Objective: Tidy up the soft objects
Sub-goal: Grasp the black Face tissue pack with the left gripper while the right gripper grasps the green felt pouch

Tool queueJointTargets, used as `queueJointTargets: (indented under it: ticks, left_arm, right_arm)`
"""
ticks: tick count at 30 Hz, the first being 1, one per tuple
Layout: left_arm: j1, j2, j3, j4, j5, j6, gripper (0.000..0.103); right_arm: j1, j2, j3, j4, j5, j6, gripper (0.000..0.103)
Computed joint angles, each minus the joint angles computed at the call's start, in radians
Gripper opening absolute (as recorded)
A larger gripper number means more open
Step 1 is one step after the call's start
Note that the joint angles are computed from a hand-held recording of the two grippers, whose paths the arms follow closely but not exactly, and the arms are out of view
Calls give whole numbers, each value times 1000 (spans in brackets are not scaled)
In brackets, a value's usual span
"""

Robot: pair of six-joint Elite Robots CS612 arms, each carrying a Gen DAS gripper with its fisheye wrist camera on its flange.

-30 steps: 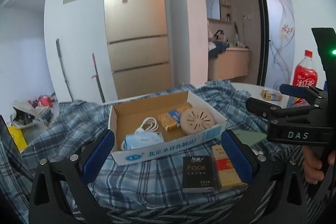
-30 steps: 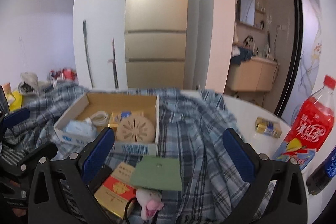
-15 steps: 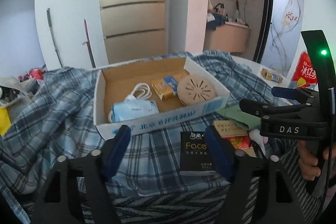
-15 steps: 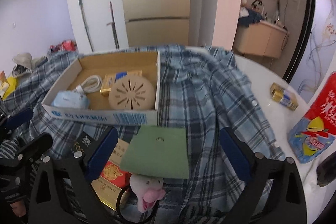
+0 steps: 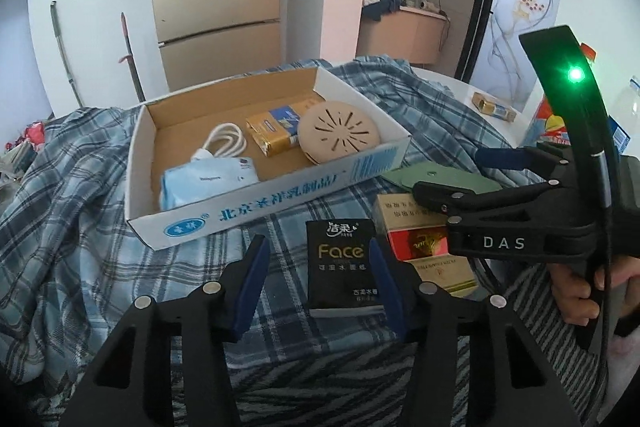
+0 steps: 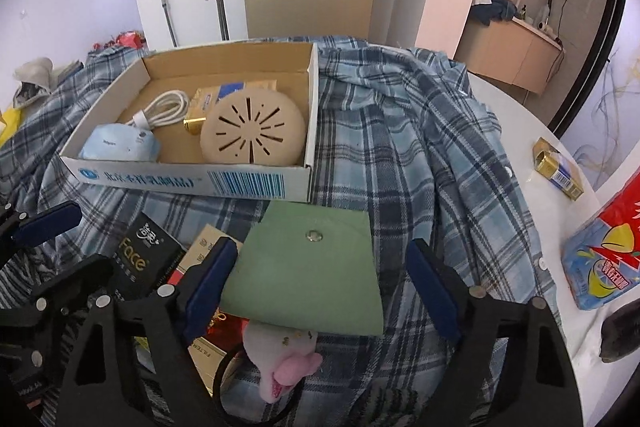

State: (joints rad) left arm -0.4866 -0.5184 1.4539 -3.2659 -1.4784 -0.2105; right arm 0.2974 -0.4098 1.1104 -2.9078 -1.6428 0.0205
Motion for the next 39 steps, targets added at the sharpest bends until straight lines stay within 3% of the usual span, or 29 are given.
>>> queueJointTargets:
  ticks: [4, 12, 26, 29, 39]
  left_arm:
    - [4, 3, -16, 53, -42, 18, 54]
    - [4, 3, -21, 81, -57, 31, 54]
    - [3, 15, -68, 218, -85, 63, 54]
    - [3, 16, -69, 218, -82, 61, 50]
    - [7, 7, -34, 116, -79, 32, 47]
  right_arm:
    - [0, 0, -3, 17, 7, -7, 68]
    - [8, -7, 17, -22, -6, -35, 68]
    - [15, -22, 69, -187, -64, -33, 68]
    - [15, -23, 78, -226, -61, -44, 68]
    - [13, -26, 100, -323, -17, -77, 68]
